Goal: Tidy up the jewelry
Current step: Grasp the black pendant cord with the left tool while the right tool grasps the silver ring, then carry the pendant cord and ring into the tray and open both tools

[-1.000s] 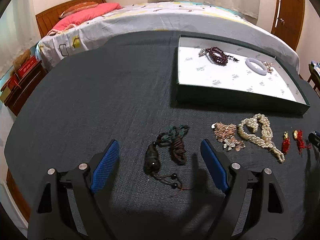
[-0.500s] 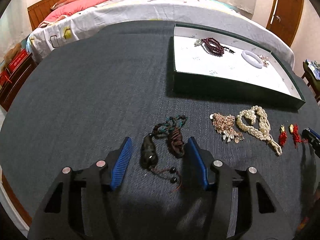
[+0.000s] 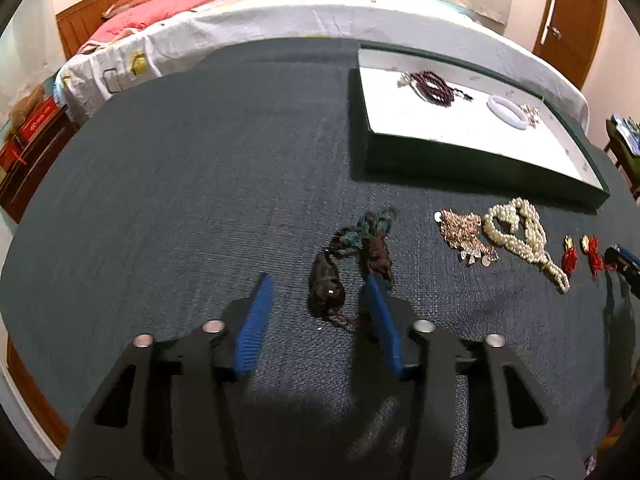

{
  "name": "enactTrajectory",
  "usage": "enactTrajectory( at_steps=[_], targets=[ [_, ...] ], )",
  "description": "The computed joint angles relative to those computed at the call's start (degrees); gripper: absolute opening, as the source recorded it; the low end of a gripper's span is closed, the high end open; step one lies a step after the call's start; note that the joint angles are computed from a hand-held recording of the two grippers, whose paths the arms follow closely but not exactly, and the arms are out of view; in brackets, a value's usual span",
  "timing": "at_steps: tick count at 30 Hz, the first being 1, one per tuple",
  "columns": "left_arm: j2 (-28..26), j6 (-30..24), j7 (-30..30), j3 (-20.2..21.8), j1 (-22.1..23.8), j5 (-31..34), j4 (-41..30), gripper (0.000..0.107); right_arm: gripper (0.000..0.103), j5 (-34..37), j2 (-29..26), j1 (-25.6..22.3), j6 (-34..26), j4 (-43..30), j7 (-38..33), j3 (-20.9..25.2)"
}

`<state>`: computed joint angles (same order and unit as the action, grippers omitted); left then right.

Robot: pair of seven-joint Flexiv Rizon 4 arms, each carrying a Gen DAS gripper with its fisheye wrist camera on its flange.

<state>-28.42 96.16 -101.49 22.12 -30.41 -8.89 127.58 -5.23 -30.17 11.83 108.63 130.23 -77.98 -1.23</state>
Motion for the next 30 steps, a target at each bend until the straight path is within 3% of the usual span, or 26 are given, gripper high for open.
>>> enactTrajectory(
  at_steps=[2,7,23,30],
  targets=[
    [0.0,0.3,0.4,-1.1,1.2,0.2,-0.1,0.041,0.031,0.0,0.1,0.0,-0.1,0.0,0.0,0.0],
    [0.3,0.5,1.9,-3.3,3.1,0.6,-0.3,0.018,0.031,0.1,0.0,0.0,0.0,0.0,0.0,0.1],
    [1.3,3.3,3.4,-1.4,-0.2,-1.7,0.7,0.017,0.031,0.5,0.4,0.5,0.8,0.3,-0.4,-0.3],
    [2.8,6.2,6.1,-3.0,0.0,-4.4,1.1,0.017,0.031,0.9,1.1,0.7,1.3,0.4,-0.6,-0.2]
  ],
)
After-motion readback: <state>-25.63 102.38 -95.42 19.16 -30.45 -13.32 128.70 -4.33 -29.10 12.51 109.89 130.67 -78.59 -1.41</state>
